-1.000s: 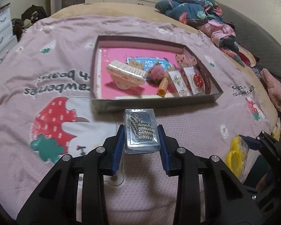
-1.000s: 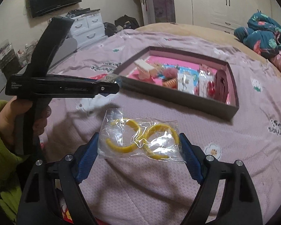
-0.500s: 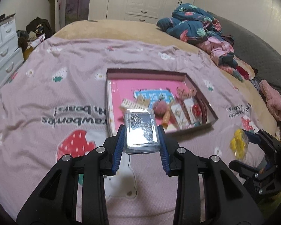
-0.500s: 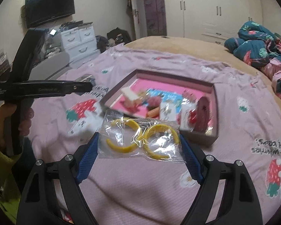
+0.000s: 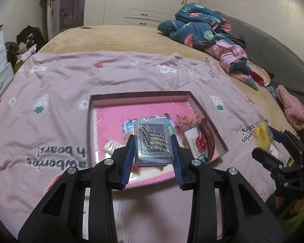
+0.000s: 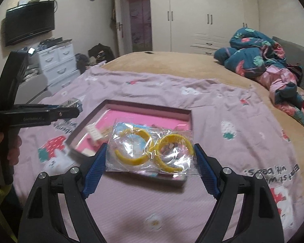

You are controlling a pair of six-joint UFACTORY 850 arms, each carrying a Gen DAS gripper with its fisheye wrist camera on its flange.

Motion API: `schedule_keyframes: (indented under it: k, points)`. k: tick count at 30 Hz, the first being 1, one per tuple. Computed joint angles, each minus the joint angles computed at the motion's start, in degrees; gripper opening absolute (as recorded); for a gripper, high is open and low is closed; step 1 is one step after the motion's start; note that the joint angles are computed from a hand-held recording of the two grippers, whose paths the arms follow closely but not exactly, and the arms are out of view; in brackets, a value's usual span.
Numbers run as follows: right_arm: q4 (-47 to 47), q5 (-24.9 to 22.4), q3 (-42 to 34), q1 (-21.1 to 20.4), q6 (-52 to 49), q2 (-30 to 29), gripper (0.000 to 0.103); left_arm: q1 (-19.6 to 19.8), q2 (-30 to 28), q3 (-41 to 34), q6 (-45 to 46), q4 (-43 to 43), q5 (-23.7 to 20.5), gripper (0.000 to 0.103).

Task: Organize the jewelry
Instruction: 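Carry the pin box over the tray with the left tool while the right tool carries the hair-tie bag there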

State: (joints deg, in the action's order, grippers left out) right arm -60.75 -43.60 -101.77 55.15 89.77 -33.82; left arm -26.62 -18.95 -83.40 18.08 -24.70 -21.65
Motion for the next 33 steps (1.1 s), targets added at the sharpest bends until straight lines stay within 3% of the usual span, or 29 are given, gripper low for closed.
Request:
schedule_keyframes:
  k: [14,33]
  points:
    - [2.58,-0.41,-5.08,-3.41,-5.52,-4.97,0.082,-1.14,-8.67,-8.51,-4.99,5.87,-4.44,0.026]
    - [17.36,2.09,-20.35,-3.73,-23.78,-17.77,0.082,-0.22,-13.18,-11.83,-5.54,5.74,-6.6,0.026]
